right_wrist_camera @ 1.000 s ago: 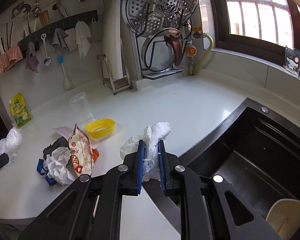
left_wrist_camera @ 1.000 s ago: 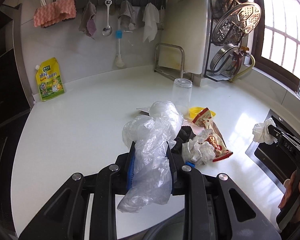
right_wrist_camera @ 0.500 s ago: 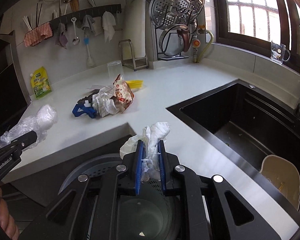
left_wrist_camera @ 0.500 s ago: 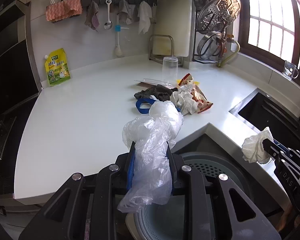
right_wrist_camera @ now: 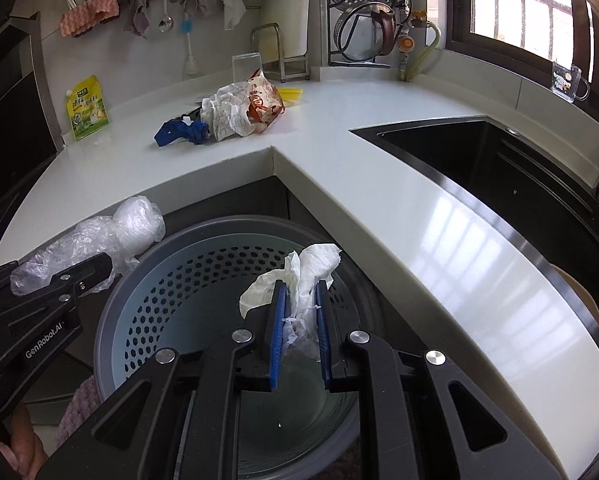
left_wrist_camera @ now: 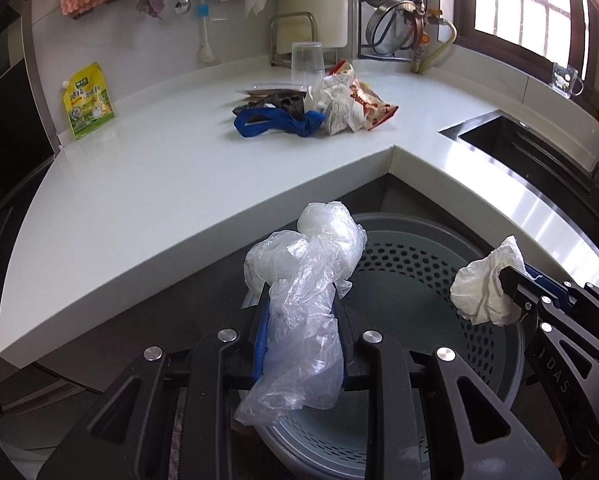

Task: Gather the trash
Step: 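Carry the tissue and plastic bag with both tools over the grey basket, then open both tools to drop the tissue and plastic bag into the basket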

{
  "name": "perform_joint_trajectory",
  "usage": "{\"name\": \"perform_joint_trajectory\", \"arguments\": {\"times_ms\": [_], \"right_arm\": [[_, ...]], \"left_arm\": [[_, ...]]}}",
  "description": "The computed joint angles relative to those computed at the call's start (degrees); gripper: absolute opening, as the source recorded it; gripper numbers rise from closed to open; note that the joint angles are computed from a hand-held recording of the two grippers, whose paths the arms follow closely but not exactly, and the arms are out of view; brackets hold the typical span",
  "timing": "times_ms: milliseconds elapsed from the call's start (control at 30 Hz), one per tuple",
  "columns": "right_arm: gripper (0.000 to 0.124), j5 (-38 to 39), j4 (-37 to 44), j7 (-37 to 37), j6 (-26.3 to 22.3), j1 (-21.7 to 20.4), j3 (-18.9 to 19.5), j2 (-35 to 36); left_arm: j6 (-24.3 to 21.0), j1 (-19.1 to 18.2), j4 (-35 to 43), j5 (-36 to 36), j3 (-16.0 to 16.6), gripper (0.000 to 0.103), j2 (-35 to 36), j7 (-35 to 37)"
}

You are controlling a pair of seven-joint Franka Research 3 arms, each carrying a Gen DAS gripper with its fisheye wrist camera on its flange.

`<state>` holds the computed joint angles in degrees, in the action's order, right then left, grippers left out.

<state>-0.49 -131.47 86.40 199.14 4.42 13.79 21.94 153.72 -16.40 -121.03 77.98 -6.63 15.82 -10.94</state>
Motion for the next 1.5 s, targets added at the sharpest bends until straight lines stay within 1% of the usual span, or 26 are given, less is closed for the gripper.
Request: {"name": "perform_joint_trajectory", "arguments": {"times_ms": [67,267,433,567,633,700,733,767,800,833,867,933,1100,1333,1500], "right_arm": [[0.013,-0.22,0.14,-0.01,-0.31,-0.02,0.24,0.26],[0.013,0.45,0.63,-0.82,-1.0,0.94,-0.18,0.72],[0.013,0.08,1.35,-1.03,-2.03,-0.77,1.37,1.46],[0.016,-0.26,1.58,-1.24,-1.94,-1.78,2.17,1.89],[0.018,-0.97,1.69,-0.82,-2.17,-3.32,3.41,2.12],[0.027,-0.95,1.57,-0.84,-1.91,-3.35,3.37,2.1],[0.03,-0.83,1.43,-0.86,-1.59,-3.17,3.16,2.03],[0.037,-0.78,1.25,-0.83,-1.16,-3.07,3.01,1.93],[0.041,-0.8,1.05,-0.74,-0.65,-2.96,2.88,1.83],[0.042,-0.92,0.89,-0.58,-0.17,-2.95,2.79,1.76],[0.043,-1.18,0.84,-0.31,0.06,-3.08,2.8,1.76],[0.043,-2.25,0.9,0.61,-0.08,-4.13,3.49,1.88],[0.043,-3.22,0.82,1.56,-0.15,-4.42,3.45,1.91],[0.046,-4.37,0.66,2.68,0.33,-4.88,3.62,1.87],[0.052,-3.99,-0.02,3.04,2.13,-3.38,2.11,1.51]], "left_arm": [[1.35,0.37,0.0,-0.43,0.08,0.025,0.55,0.17],[2.39,0.37,0.14,-2.16,0.49,0.025,1.3,1.3],[3.32,0.39,0.34,-3.68,0.81,0.028,1.79,2.72],[3.96,0.22,0.55,-4.36,1.16,0.028,2.24,3.3],[4.59,0.29,0.52,-5.03,1.3,0.028,2.4,3.77],[4.86,0.22,0.47,-5.61,1.47,0.031,2.45,4.18],[4.88,0.12,0.47,-5.65,1.59,0.036,2.45,4.2],[4.78,0.0,0.48,-5.75,1.66,0.039,2.43,4.23],[4.63,-0.16,0.48,-5.56,1.78,0.047,2.38,4.03],[4.22,-0.38,0.47,-5.29,1.87,0.054,2.3,3.71],[4.0,-0.53,0.45,-4.83,1.96,0.055,2.23,3.3],[3.62,-0.57,0.48,-4.61,1.87,0.055,2.16,3.23],[3.28,-0.41,0.39,-4.52,1.7,0.056,2.08,3.06],[2.53,-0.23,-0.13,-3.25,1.63,0.06,1.34,1.3],[2.14,0.02,-0.38,-2.32,1.44,0.062,0.91,-0.09]]}}
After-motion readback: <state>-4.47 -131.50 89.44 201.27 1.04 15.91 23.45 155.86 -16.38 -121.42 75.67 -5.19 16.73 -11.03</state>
